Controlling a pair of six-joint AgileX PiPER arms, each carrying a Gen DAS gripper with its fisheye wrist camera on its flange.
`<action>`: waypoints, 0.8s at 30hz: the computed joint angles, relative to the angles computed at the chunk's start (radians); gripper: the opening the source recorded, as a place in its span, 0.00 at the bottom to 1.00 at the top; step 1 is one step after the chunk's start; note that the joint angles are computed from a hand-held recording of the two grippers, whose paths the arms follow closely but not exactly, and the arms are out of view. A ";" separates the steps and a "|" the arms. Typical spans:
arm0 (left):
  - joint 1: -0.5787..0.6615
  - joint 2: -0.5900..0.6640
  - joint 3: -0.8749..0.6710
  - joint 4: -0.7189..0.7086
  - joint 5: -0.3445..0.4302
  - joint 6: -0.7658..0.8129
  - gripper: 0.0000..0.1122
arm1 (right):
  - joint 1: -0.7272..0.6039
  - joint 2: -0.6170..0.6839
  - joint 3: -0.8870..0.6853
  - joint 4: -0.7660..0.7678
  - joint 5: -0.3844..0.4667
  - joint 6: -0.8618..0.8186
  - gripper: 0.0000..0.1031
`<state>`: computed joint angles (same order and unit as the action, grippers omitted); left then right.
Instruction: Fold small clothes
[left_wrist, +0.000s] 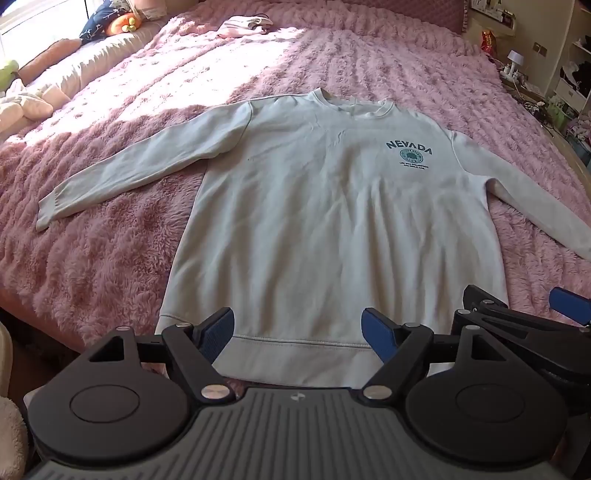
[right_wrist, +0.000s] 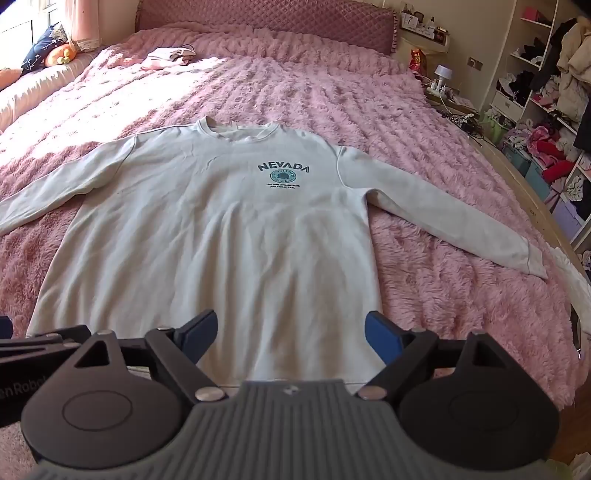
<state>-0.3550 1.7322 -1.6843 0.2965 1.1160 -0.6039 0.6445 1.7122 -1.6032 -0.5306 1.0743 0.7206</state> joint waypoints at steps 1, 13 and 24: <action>0.001 -0.004 0.006 -0.001 -0.003 0.000 0.82 | -0.002 0.001 -0.002 0.006 0.002 -0.003 0.80; 0.002 0.003 -0.001 -0.003 0.007 0.008 0.82 | 0.000 0.006 -0.014 0.008 0.011 -0.010 0.80; 0.001 0.007 -0.016 -0.003 0.016 0.016 0.82 | -0.009 -0.004 0.006 0.007 0.000 -0.008 0.80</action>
<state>-0.3542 1.7396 -1.6999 0.2937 1.1320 -0.5874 0.6353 1.7086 -1.5967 -0.5234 1.0739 0.7126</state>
